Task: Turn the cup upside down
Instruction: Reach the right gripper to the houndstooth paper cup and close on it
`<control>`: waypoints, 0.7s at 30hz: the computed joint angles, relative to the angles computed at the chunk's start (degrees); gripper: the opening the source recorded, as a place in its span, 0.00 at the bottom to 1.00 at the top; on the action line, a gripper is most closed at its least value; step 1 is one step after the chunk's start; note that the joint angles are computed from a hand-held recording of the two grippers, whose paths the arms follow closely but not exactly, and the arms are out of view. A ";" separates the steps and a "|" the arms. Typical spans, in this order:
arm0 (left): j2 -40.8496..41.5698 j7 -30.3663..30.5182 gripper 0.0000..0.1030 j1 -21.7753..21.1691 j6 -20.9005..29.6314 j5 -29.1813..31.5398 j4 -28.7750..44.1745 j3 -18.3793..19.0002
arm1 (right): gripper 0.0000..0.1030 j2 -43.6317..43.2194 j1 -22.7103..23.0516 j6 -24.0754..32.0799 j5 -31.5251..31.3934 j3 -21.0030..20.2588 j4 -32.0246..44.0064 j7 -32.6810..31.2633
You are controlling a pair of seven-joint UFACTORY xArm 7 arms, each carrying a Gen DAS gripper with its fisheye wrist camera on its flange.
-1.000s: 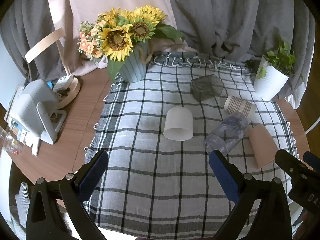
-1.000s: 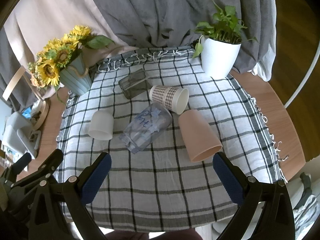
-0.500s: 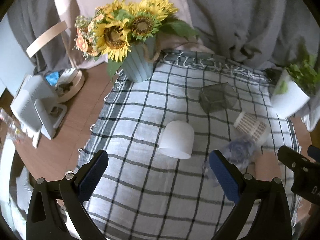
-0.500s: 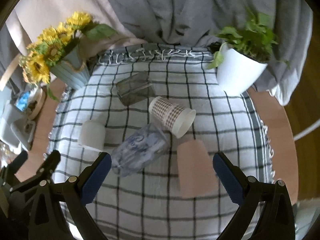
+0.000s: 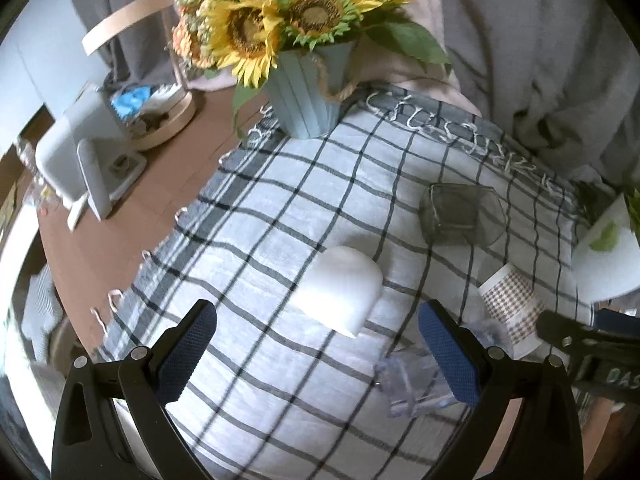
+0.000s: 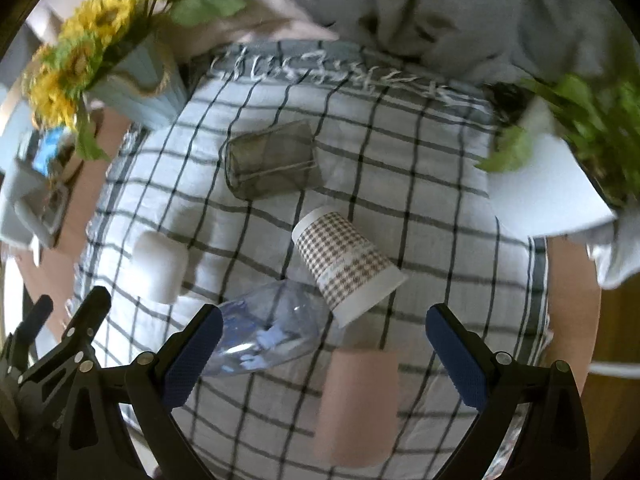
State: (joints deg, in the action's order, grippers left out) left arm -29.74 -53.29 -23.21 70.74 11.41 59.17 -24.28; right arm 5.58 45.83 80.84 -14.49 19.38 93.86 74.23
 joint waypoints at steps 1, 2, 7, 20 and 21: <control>0.67 -1.24 1.00 0.34 0.41 0.15 0.40 -0.67 | 0.99 0.22 -0.45 -0.55 0.76 -0.19 -0.13 -1.89; 1.24 -2.15 1.00 0.43 0.62 0.25 0.67 -1.06 | 0.99 0.60 -0.95 -0.98 1.80 -0.39 -0.17 -4.14; 4.56 -6.69 1.00 0.09 1.79 1.65 2.53 -2.28 | 0.99 1.41 -3.27 -3.94 6.12 -1.50 -2.35 -12.46; 14.53 -11.41 1.00 -4.46 4.76 5.46 7.75 -0.30 | 0.88 2.47 -8.35 -10.96 16.66 -3.12 -9.15 -22.94; 15.33 -11.65 1.00 -4.83 4.96 5.85 8.16 -0.16 | 0.88 2.46 -8.64 -11.30 17.32 -3.17 -9.63 -23.51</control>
